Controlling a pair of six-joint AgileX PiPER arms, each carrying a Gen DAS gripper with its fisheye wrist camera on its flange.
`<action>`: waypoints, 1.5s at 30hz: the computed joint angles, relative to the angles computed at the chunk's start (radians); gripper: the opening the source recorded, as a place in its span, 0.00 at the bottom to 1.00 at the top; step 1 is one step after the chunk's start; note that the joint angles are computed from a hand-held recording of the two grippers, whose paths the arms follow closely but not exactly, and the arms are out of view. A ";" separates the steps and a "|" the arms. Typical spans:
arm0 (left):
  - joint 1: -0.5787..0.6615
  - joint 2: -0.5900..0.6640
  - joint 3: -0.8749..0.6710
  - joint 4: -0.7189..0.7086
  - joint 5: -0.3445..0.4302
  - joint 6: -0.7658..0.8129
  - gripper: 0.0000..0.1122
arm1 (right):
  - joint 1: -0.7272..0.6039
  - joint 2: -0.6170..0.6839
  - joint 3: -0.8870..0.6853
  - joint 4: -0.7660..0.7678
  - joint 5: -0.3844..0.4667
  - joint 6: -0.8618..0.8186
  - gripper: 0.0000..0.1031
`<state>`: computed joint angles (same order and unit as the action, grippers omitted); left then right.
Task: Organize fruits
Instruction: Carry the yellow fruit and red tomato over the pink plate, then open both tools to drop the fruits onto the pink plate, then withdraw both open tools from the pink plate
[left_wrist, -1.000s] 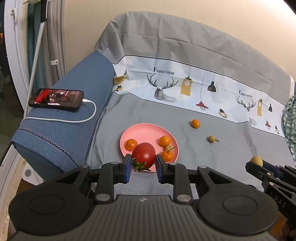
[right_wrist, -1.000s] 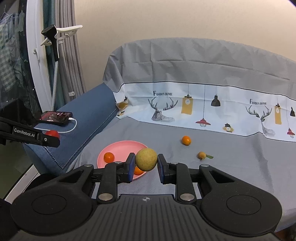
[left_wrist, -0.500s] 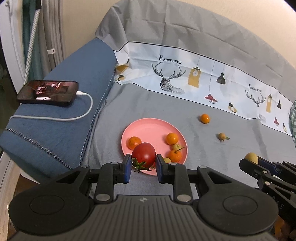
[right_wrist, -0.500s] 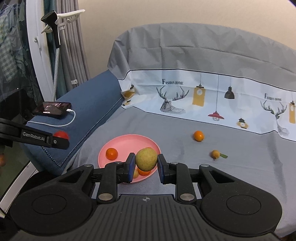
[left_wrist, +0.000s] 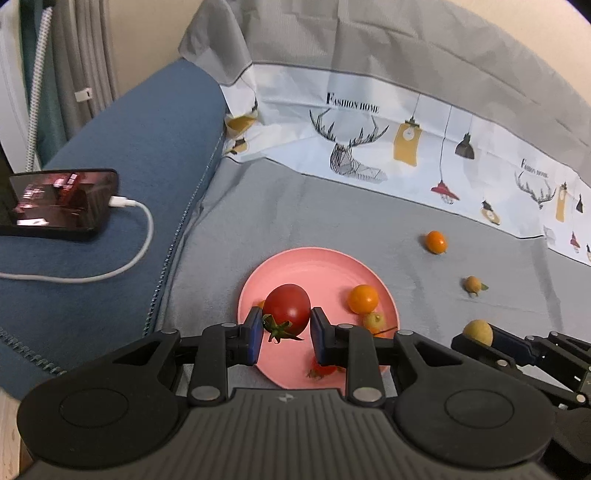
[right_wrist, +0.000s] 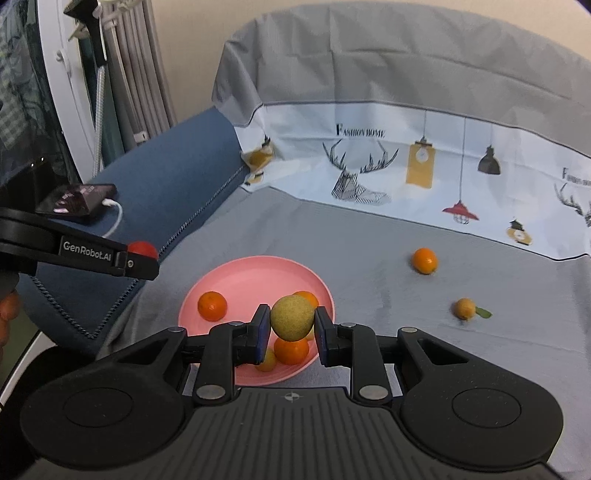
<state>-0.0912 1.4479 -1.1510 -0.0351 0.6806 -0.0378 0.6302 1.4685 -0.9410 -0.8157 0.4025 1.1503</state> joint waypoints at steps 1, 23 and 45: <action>-0.004 0.024 -0.008 0.010 -0.007 -0.007 0.27 | -0.011 0.021 -0.010 0.009 -0.014 -0.014 0.26; -0.043 0.367 -0.151 0.110 -0.053 -0.061 0.27 | -0.104 0.347 -0.197 0.257 -0.123 -0.376 0.26; -0.056 0.083 0.021 0.207 0.052 -0.210 0.91 | -0.025 0.159 -0.084 0.130 -0.028 -0.261 0.94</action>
<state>-0.1471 1.5305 -1.1299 0.1716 0.7325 -0.2479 0.6048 1.6277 -1.0246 -0.6857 0.3746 0.8897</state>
